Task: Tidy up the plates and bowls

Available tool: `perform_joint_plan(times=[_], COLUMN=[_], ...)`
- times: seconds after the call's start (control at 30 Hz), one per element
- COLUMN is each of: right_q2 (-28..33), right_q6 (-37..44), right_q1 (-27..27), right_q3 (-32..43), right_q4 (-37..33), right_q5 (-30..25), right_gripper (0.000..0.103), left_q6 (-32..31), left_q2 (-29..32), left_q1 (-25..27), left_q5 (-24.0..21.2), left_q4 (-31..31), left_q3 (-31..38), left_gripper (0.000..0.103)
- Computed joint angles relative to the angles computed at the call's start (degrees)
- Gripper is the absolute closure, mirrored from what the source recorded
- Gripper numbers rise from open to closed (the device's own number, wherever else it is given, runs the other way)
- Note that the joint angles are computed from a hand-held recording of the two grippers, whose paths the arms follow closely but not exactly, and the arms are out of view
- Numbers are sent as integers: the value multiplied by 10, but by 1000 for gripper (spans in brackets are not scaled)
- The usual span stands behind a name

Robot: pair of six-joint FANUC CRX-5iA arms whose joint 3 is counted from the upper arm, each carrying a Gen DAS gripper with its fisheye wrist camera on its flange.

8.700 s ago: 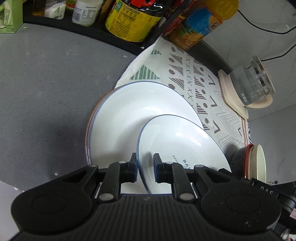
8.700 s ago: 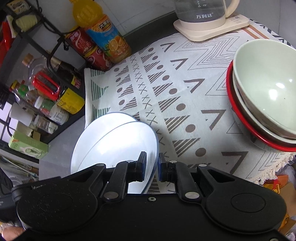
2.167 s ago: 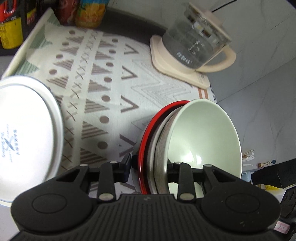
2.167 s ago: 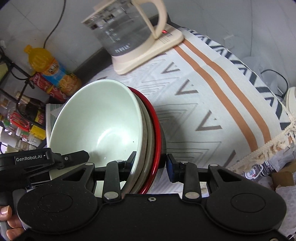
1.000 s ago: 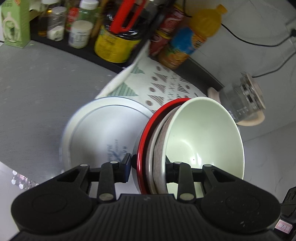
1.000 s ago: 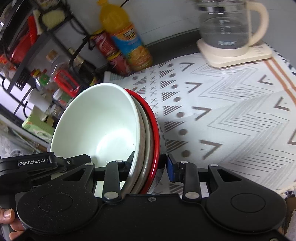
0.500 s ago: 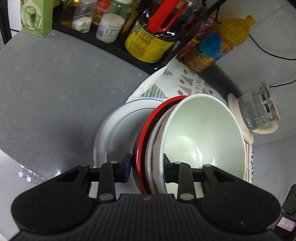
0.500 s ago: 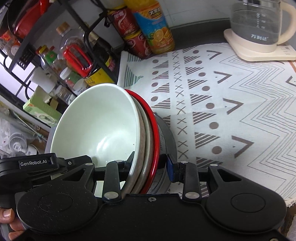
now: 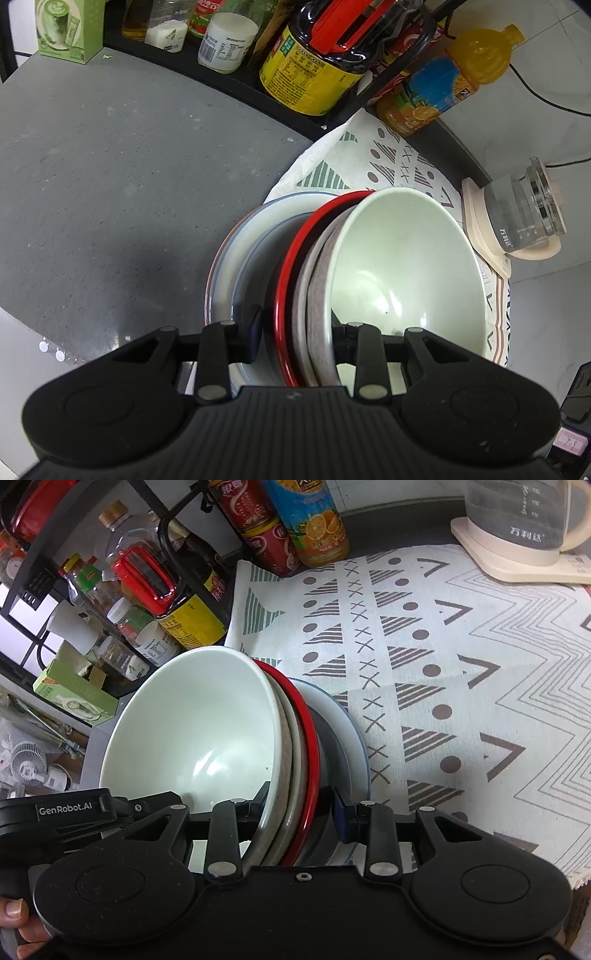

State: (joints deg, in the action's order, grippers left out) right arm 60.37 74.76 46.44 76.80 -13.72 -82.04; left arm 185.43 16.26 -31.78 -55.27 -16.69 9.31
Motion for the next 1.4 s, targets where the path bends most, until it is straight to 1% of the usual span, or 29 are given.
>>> perform_joint_plan(times=[0.17, 0.27, 0.37, 0.4, 0.5, 0.57, 0.6, 0.63, 0.67, 0.7, 0.73, 0.87, 1.0, 1.07, 1.1, 1.13, 1.2, 1.27, 1.4], right_q2=[3, -5, -7, -18, -43, -58, -65, -75, -85, -96, -109, -152, -203, -229, -241, -252, -271, -286, -311], right_q6=[-11, -17, -27, -28, -23, -29, -33, -36, -39, -43, -48, -80, -148, -196, -217, -233, -259, -284, -335], right_q1=[2, 3, 4, 6, 10, 13, 14, 14, 16, 18, 21, 34, 51, 57, 59, 61, 64, 66, 64], right_q3=[2, -13, -17, -37, -80, -105, -116, -133, -150, -170, -193, -271, -374, -424, -446, -466, -502, -532, -582], right_q4=[5, 6, 11, 15, 25, 37, 41, 43, 48, 55, 65, 102, 160, 190, 203, 215, 243, 273, 320], right_q5=[-10, 1, 5, 19, 52, 72, 80, 93, 108, 124, 144, 205, 285, 320, 334, 346, 368, 383, 414], right_gripper=[71, 70, 69, 69, 62, 61, 60, 56, 50, 48, 43, 35, 26, 20, 19, 17, 15, 12, 11], left_q6=[-18, -23, -36, -40, -51, -58, -60, -61, -63, -66, -71, -100, -130, -138, -138, -137, -136, -138, -126], left_q2=[-2, -5, -5, -6, -9, -10, -11, -11, -13, -14, -16, -20, -25, -28, -28, -28, -25, -17, -13], left_q1=[4, 9, 7, 5, 2, 0, -2, -4, -7, -9, -11, -20, -25, -28, -30, -33, -35, -37, -51], left_q5=[8, 16, 5, 1, -1, -4, -7, -11, -15, -18, -20, -30, -39, -42, -43, -44, -50, -70, -77], left_q4=[7, 16, 14, 9, 2, -3, -6, -10, -16, -21, -25, -45, -56, -64, -70, -76, -78, -74, -91], left_q3=[-3, -10, -4, -1, 3, 7, 9, 11, 13, 15, 15, 20, 22, 23, 25, 27, 32, 46, 55], left_gripper=[69, 69, 68, 68, 65, 57, 55, 50, 46, 44, 40, 30, 28, 22, 21, 21, 20, 20, 20])
